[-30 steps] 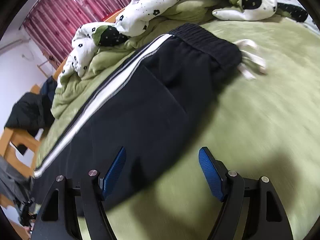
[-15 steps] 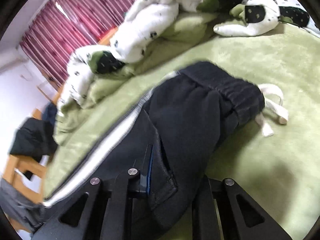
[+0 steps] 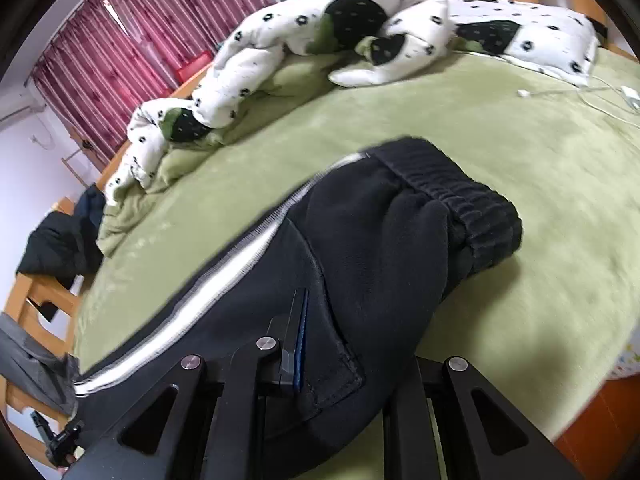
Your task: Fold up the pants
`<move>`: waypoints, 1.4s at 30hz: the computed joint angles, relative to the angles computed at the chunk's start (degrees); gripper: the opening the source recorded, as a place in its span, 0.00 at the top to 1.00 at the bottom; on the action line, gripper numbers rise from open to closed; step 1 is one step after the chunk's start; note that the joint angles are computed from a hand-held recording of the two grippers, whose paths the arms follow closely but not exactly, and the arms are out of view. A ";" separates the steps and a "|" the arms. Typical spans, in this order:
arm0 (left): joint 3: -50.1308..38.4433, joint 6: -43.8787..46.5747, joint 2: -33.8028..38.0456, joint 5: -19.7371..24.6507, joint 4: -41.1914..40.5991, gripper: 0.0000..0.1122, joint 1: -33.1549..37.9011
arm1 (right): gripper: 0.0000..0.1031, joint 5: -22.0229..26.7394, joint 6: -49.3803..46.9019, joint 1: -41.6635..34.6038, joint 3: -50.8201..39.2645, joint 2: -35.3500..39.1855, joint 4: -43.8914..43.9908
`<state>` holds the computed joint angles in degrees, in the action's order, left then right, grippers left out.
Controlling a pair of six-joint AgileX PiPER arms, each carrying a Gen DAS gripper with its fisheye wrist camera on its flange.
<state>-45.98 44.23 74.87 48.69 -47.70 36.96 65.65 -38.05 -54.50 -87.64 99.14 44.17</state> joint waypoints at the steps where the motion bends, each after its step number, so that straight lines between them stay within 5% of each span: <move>1: 1.64 0.08 -0.84 -1.89 0.37 0.92 -0.59 | 0.85 -0.71 -1.47 -0.48 1.93 -0.36 -0.16; 5: 2.61 -2.09 -2.34 -3.73 2.77 0.83 -1.16 | 0.70 -3.87 -3.26 0.09 6.04 -0.16 -4.25; 9: 3.10 -6.12 -6.53 -3.56 10.26 0.50 -0.59 | 0.40 -4.44 -8.89 -4.58 9.32 -2.48 -1.12; 12: 5.22 -2.33 -10.12 -2.45 10.42 0.48 3.43 | 0.31 -3.94 -9.00 -6.28 6.85 -0.45 0.85; 17: 5.79 0.19 -12.47 2.71 7.12 0.47 9.25 | 0.26 -3.72 0.39 -3.79 -0.87 8.11 2.34; 20: 6.43 0.28 -15.75 1.85 7.25 0.47 9.57 | 0.52 -9.10 6.63 -2.06 -2.33 8.64 0.95; 21: 6.49 1.22 -16.87 2.05 6.85 0.47 10.06 | 0.54 -9.36 5.19 -2.30 -4.18 8.85 2.55; 24: 6.59 3.48 -19.96 2.33 6.36 0.47 10.73 | 0.53 -5.41 -1.17 -4.25 -8.16 9.56 9.10; 29: 4.31 8.62 -20.31 8.80 2.69 0.47 14.51 | 0.41 -5.51 2.58 -0.89 -11.29 11.06 -6.62; 34: -0.92 9.30 -14.98 14.87 -1.73 0.47 16.26 | 0.33 -7.86 -5.51 -7.12 -1.86 5.71 -5.44; 42: -12.01 -3.67 -2.04 -1.77 5.62 0.43 -1.28 | 0.33 -16.21 -7.77 0.95 5.10 -7.66 -7.57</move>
